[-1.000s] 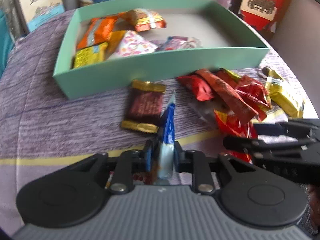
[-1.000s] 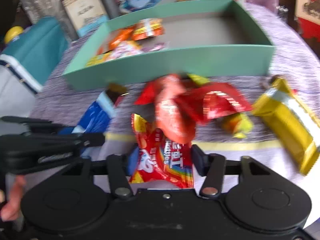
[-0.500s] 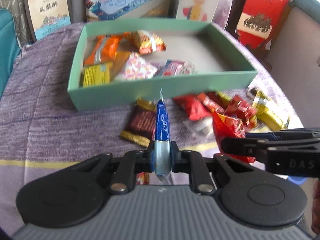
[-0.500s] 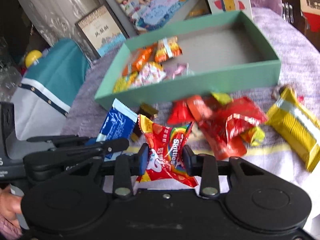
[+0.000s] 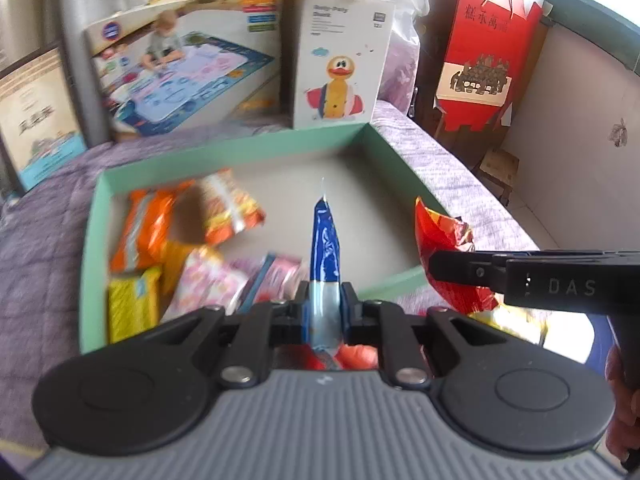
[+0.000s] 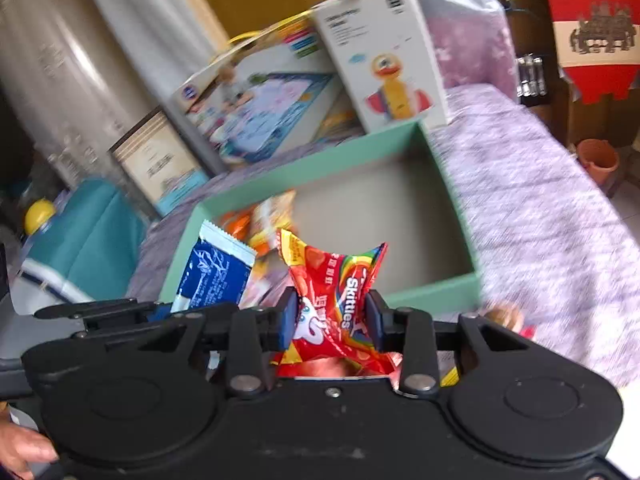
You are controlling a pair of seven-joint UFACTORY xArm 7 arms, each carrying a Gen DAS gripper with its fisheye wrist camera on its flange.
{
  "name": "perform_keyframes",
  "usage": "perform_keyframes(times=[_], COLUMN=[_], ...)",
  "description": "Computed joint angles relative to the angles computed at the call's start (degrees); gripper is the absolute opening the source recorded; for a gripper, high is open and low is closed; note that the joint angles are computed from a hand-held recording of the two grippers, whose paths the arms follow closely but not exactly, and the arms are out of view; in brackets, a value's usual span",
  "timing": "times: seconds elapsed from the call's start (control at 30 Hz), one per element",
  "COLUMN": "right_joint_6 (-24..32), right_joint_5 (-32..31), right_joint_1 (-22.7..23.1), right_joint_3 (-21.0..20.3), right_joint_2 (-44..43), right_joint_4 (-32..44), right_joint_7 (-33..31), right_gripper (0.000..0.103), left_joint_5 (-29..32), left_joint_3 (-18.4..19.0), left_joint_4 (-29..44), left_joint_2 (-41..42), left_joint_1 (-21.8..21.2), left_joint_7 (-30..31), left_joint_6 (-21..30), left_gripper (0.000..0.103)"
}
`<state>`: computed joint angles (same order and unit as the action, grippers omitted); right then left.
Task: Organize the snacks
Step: 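Carry both packets into the green box and open both tools, then move left tool to the red candy packet while right tool approaches the yellow wafer bar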
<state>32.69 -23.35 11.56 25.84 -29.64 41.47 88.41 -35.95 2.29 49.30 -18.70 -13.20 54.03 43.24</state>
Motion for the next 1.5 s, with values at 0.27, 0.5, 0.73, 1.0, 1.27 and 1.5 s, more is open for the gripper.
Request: perform_keyframes(times=[0.27, 0.5, 0.73, 1.0, 1.27, 1.5], right_joint_6=[-4.18, -9.01, -12.30, -8.49, -3.93, -1.13], right_joint_5=[2.55, 6.25, 6.30, 7.70, 8.51, 10.20], right_joint_1=[-1.50, -1.75, -3.97, -3.98, -2.42, -0.27], right_joint_3=[-6.29, -8.72, -6.95, -5.32, -3.68, -2.90], right_joint_2=[1.73, 6.02, 2.53, 0.31, -4.50, -8.87], right_joint_4=[-3.06, -3.81, -5.65, -4.55, -4.97, -7.13], right_joint_7=[-6.42, -10.80, -8.66, -8.05, -6.46, -5.49], right_gripper=[0.035, 0.049, 0.103, 0.103, 0.103, 0.103], left_joint_5=[1.48, 4.28, 6.85, 7.07, 6.03, 6.46], left_joint_3=[-5.31, -7.57, -7.90, -6.58, -4.67, -3.49], left_joint_4=[7.37, 9.13, 5.76, 4.76, 0.83, -4.07], left_joint_2=[11.41, 15.99, 13.98, 11.09, 5.35, 0.11], left_joint_1=[-1.65, -1.13, -1.42, -0.94, -1.48, -3.00], left_joint_7=[-7.41, -10.71, -11.43, -12.77, -11.35, -8.84], left_joint_6=[-3.38, -4.64, -11.25, -8.19, -6.20, -3.87], left_gripper=[0.014, 0.019, 0.103, 0.103, 0.103, 0.103])
